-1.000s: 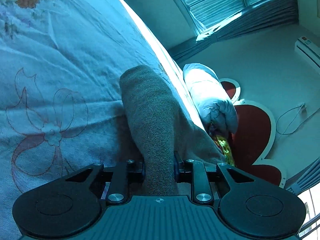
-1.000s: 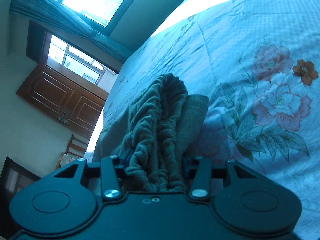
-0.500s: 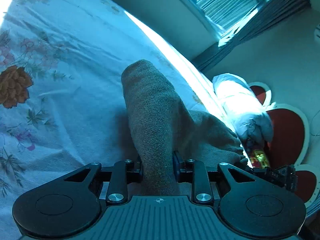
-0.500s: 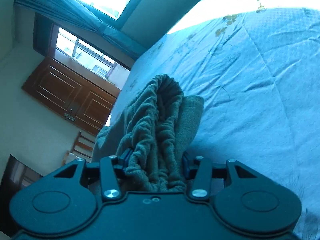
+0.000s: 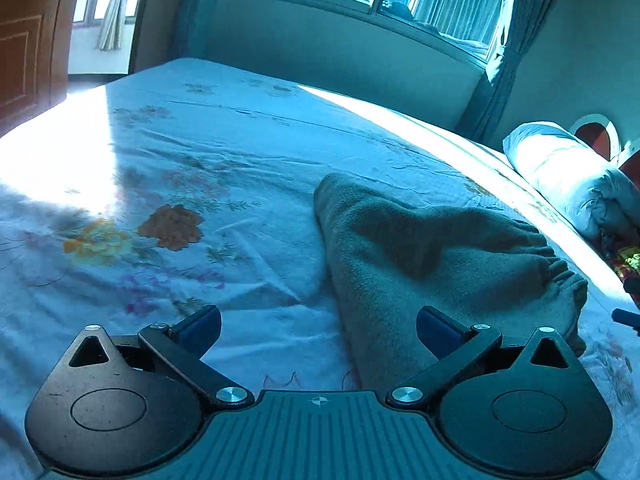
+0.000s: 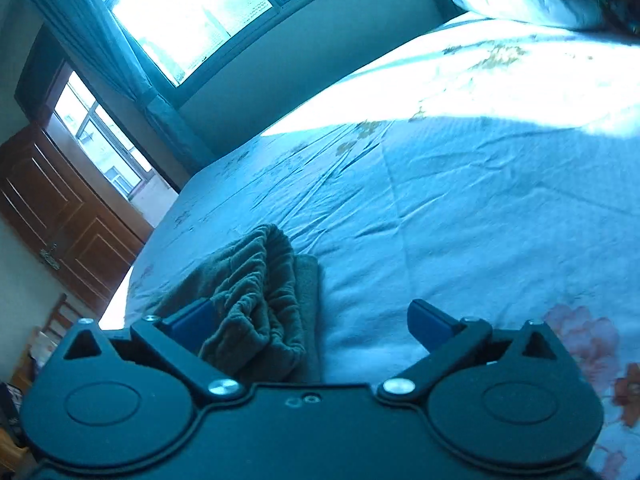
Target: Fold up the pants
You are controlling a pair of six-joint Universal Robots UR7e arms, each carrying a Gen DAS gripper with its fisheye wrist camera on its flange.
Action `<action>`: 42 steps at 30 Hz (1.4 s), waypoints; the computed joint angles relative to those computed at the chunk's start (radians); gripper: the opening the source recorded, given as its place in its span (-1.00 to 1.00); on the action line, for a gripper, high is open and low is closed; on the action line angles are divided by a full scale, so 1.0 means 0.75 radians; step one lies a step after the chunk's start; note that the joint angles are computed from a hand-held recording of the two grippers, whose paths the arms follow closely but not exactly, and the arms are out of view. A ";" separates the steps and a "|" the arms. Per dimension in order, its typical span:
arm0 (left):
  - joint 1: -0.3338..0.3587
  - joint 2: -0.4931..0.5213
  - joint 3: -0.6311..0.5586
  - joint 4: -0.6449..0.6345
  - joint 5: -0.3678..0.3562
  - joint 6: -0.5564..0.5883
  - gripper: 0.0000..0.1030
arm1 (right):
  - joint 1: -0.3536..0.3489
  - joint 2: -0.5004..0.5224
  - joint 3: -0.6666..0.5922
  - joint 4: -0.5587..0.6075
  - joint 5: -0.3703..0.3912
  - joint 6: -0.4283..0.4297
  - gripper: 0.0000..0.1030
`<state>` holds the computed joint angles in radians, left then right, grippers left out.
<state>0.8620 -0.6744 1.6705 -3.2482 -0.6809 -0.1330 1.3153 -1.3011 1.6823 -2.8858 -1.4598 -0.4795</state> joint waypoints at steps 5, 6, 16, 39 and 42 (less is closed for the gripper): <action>-0.216 -0.144 0.320 0.066 0.273 -0.287 1.00 | -0.034 -0.291 0.413 -0.383 0.040 -0.309 0.88; -0.262 -0.170 0.369 0.124 0.305 -0.388 1.00 | -0.039 -0.343 0.462 -0.378 0.035 -0.340 0.88; -0.685 -0.370 0.665 0.690 0.395 -1.145 1.00 | -0.028 -0.833 0.773 -0.043 0.124 -0.331 0.87; -1.135 -0.462 0.529 1.781 0.365 -1.899 1.00 | 0.059 -1.277 0.964 0.164 0.105 -0.411 0.88; -1.141 -0.468 0.532 1.803 0.368 -1.894 1.00 | 0.115 -1.269 0.989 0.102 0.071 -0.433 0.88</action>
<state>0.0061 -1.0258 2.0698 -1.8958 -0.4051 -1.5532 1.4016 -2.2528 2.4241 -2.8095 -1.4063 -0.8043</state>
